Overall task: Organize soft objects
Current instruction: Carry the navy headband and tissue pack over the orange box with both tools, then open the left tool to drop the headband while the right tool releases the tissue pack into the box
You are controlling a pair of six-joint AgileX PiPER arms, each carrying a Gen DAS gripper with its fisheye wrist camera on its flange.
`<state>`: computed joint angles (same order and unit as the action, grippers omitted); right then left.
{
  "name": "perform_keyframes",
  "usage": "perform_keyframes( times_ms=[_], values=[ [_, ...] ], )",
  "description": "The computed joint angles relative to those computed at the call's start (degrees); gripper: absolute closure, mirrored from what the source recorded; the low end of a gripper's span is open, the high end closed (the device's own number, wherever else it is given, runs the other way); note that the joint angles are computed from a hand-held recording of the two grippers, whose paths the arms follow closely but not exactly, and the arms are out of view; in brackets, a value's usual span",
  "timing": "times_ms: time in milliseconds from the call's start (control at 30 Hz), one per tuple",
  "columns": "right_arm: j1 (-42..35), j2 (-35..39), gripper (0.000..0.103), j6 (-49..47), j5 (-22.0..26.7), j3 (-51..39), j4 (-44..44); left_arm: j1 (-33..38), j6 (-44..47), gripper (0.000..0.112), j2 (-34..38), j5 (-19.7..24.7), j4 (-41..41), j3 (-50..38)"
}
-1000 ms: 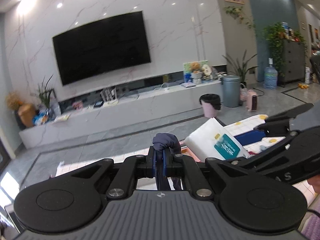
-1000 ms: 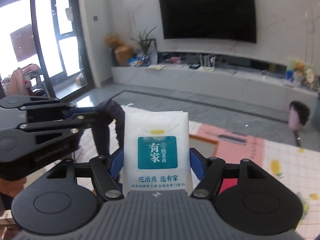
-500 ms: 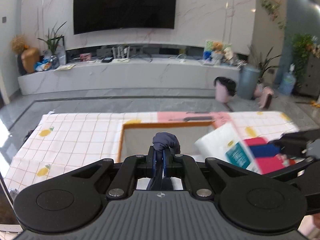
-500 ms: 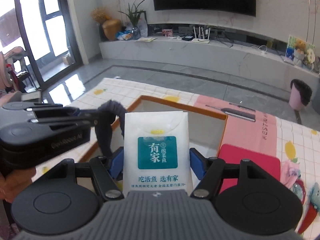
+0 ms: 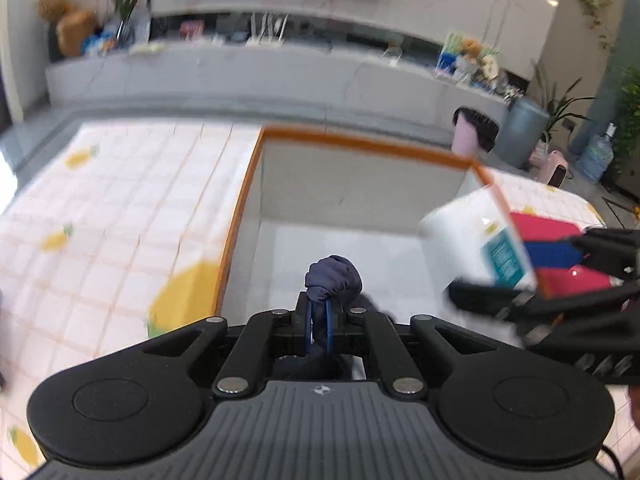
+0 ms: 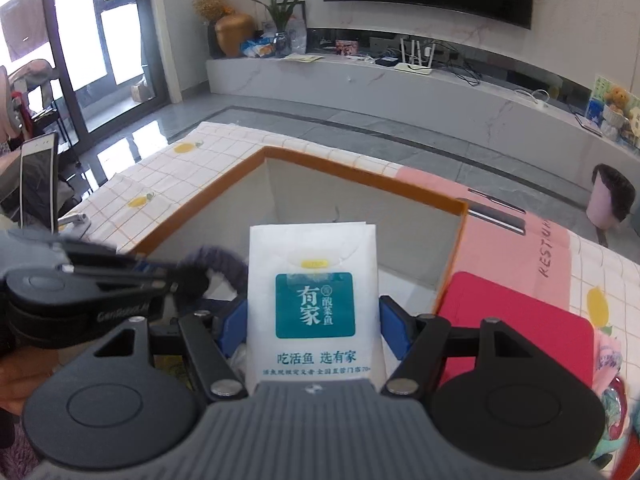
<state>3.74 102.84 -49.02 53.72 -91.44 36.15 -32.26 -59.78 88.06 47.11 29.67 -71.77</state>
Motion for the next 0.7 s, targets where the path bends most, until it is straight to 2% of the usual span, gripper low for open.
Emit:
perform_keyframes(
  times_ms=[67, 233, 300, 367, 433, 467, 533, 633, 700],
  values=[
    [-0.8, 0.7, 0.035, -0.3, 1.3, -0.8, 1.6, 0.7, 2.0, 0.103, -0.3, -1.6, -0.8, 0.7],
    [-0.8, -0.2, 0.035, -2.2, 0.5, 1.1, 1.9, 1.4, 4.5, 0.081, -1.1, -4.9, -1.9, 1.5],
    [-0.7, 0.0, 0.035, -1.6, 0.6, 1.1, 1.5, 2.2, 5.2, 0.064, -2.6, -7.2, -3.4, 2.6],
    [-1.0, -0.8, 0.036, -1.7, 0.3, 2.1, 1.8, 2.5, 3.9, 0.062, -3.9, -8.4, -3.6, 3.4],
    [-1.1, -1.0, 0.036, -1.4, 0.1, 2.0, 1.8, 1.4, 0.6, 0.048, -4.7, -6.6, -0.7, 3.4],
    [-1.2, -1.2, 0.036, -1.3, -0.1, 2.1, 1.9, 0.4, -2.0, 0.038, -5.1, -4.7, 2.3, 3.4],
    [-1.2, -1.7, 0.036, -1.2, -0.4, 2.6, 1.7, -0.7, -4.9, 0.036, -5.9, -3.6, 5.9, 3.8],
    [-0.6, -2.2, 0.036, 0.9, -0.4, 2.9, 0.5, -0.4, -1.5, 0.036, -6.4, -0.5, 3.0, 1.8],
    [0.0, -1.8, 0.036, 3.1, 0.3, 2.2, -0.7, -0.7, -3.0, 0.036, -6.3, 1.1, 4.1, 1.3]
  ],
)
